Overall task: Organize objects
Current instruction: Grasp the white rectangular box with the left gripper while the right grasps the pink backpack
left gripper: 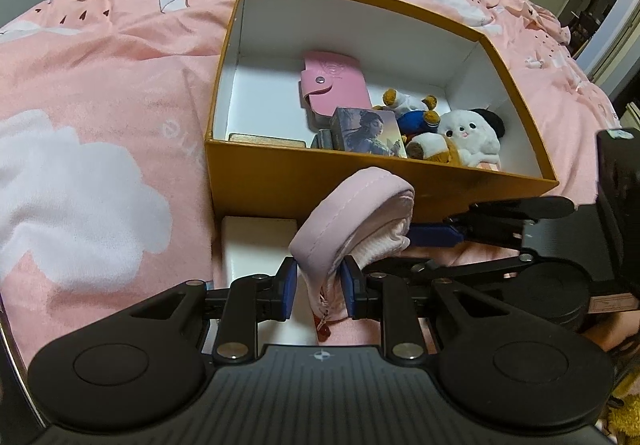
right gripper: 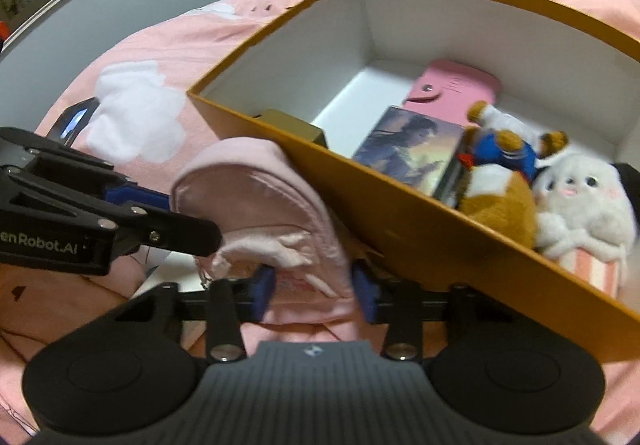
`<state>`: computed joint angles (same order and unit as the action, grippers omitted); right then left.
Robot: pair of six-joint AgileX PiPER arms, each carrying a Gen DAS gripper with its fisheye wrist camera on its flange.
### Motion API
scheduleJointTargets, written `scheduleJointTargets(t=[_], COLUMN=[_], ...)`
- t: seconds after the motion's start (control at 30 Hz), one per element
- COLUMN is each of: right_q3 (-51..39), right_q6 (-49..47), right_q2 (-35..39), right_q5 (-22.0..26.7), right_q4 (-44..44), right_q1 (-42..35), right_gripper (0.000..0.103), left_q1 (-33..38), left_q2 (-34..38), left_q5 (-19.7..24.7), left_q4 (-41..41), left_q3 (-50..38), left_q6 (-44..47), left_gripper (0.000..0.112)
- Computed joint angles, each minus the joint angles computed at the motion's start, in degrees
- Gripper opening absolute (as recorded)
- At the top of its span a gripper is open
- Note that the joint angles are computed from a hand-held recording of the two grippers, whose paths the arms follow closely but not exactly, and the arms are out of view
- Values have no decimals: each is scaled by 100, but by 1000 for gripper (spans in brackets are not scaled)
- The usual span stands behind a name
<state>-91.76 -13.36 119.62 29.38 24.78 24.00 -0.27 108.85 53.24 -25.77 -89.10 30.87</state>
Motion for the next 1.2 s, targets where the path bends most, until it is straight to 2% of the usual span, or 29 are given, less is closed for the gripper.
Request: scheduleJointTargets(t=[0.03, 0.13, 0.2, 0.27, 0.33, 0.4, 0.43, 0.53, 0.63, 0.73, 0.8, 0.83, 0.87, 1.07, 1.2], right_q3=[59, 209, 390, 486, 583, 767, 855, 1029, 1139, 1149, 1031, 923, 811, 132, 40], right_q6=[252, 674, 818, 1239, 1516, 1681, 1817, 2211, 2577, 2358, 2224, 2213, 2178, 1861, 1757], right_q2=[-70, -295, -524, -717, -868, -1023, -1097, -1238, -1300, -1312, -1254, -1189, -1111, -463, -242], right_q5=[7, 183, 320, 587, 938, 1104, 1167, 1299, 1302, 1135, 1025, 998, 946, 1056, 1091], right_q4=[-158, -219, -118, -226, 46, 256, 258, 175, -280, -309, -385, -454, -529, -431, -285], right_q1=[8, -38, -93, -136, -307, -463, -522, -614, -518, -450, -383, -355, -319, -258, -287], right_gripper=[26, 16, 15, 14, 13, 13, 0, 0, 0, 11, 29, 45, 48, 48, 48], left_q1=[17, 47, 82, 112, 56, -35, -85, -280, -498, -588, -611, -629, -649, -754, -762], left_q2=[16, 8, 14, 70, 128, 184, 220, 344, 378, 547, 635, 666, 689, 872, 930], left_q5=[33, 116, 222, 384, 432, 430, 436, 451, 319, 457, 527, 533, 519, 470, 382], left_q4=[-35, -51, -63, -29, 207, 506, 670, 1187, 1762, 2071, 2144, 2182, 2225, 2383, 2419], left_q3=[-36, -140, -231, -371, -465, -518, -544, -601, -486, -613, -688, -707, -704, -736, -704], left_q6=[28, 108, 189, 150, 61, -66, -172, -541, -922, -1312, -1440, -1486, -1527, -1669, -1697], left_gripper=[27, 27, 39, 44, 47, 61, 62, 70, 74, 75, 76, 76, 76, 76, 77])
